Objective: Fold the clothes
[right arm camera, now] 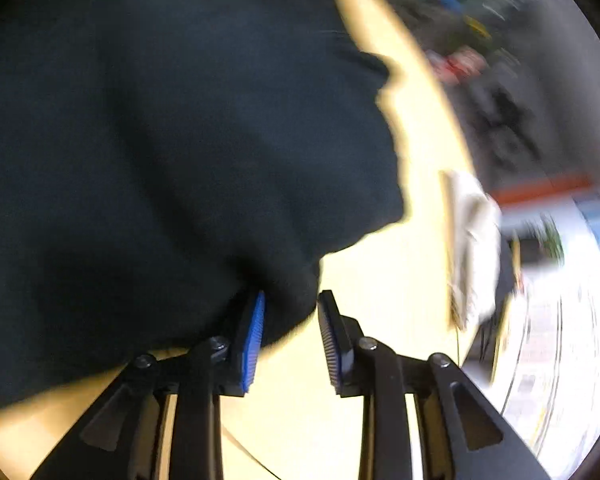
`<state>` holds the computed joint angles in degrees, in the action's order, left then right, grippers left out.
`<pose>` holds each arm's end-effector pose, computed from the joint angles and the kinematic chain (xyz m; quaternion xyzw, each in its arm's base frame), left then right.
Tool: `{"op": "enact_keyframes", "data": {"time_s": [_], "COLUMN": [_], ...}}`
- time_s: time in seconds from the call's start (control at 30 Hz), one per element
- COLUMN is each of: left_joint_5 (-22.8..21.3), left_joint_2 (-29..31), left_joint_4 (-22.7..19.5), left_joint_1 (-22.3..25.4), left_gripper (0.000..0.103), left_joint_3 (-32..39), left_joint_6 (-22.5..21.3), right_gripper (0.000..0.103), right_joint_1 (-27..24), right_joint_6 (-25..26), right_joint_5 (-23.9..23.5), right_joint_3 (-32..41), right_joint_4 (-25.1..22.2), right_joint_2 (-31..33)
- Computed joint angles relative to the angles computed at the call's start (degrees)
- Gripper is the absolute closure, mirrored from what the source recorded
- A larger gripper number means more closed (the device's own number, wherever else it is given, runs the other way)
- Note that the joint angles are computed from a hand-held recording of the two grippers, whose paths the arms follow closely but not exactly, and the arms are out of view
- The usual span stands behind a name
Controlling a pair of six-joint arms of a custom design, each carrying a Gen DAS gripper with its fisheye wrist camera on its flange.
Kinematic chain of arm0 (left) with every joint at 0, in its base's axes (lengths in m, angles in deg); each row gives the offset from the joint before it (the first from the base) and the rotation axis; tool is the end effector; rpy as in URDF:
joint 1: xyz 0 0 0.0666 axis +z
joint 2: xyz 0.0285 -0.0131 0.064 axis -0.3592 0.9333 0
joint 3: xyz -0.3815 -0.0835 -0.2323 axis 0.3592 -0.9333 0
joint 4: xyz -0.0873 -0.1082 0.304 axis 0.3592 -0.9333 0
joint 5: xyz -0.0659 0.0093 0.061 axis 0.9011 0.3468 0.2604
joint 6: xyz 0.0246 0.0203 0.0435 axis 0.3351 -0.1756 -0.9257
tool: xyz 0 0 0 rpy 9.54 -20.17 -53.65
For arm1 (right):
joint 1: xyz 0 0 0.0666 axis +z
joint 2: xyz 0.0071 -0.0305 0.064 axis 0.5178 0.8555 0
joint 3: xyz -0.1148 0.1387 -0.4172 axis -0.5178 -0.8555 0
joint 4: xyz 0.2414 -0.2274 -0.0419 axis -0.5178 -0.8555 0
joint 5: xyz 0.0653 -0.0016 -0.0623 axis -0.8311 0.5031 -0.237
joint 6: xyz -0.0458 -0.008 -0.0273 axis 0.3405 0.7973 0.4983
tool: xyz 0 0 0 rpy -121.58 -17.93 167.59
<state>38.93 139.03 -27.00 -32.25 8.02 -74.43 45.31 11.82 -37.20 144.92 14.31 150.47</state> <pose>0.5208 -0.1176 0.3650 0.1813 0.9143 -0.2044 0.2991 0.3171 0.0657 0.4054 -0.4686 0.8420 -0.2349 0.1276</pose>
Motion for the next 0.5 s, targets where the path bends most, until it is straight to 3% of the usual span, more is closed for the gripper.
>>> {"op": "enact_keyframes", "data": {"time_s": [0.07, 0.13, 0.2, 0.33, 0.4, 0.43, 0.5], "left_joint_5": [0.15, 0.22, 0.27, 0.09, 0.02, 0.02, 0.21], "left_joint_2": [-0.01, -0.03, -0.04, -0.05, -0.04, -0.04, -0.05], "left_joint_4": [0.05, 0.10, 0.11, 0.02, 0.02, 0.02, 0.09], "left_joint_1": [0.05, 0.08, 0.11, 0.04, 0.01, 0.01, 0.06], "left_gripper": [0.000, 0.000, 0.000, 0.000, 0.000, 0.000, 0.000], "left_joint_3": [-0.03, -0.08, -0.10, -0.05, -0.05, -0.05, -0.10], "left_joint_6": [0.04, 0.07, 0.06, -0.02, -0.04, -0.04, -0.01], "right_gripper": [0.072, 0.057, 0.056, 0.056, 0.059, 0.072, 0.081], "right_joint_1": [1.83, 2.86, 4.32, 4.20, 1.83, -1.51, -3.64], "right_joint_6": [2.58, 0.22, -2.62, -2.81, -1.20, 0.95, -0.41], "right_joint_5": [0.52, -1.81, -1.63, -2.77, -3.35, -4.68, -5.27], "right_joint_3": [-1.24, -0.50, -0.15, -1.95, -3.77, -5.41, -5.05], "right_joint_4": [0.16, 0.00, 1.99, 6.43, 10.07, 12.56, 13.85], "right_joint_2": [-1.49, -2.39, -1.74, 0.83, 1.45, 1.24, 1.47]}}
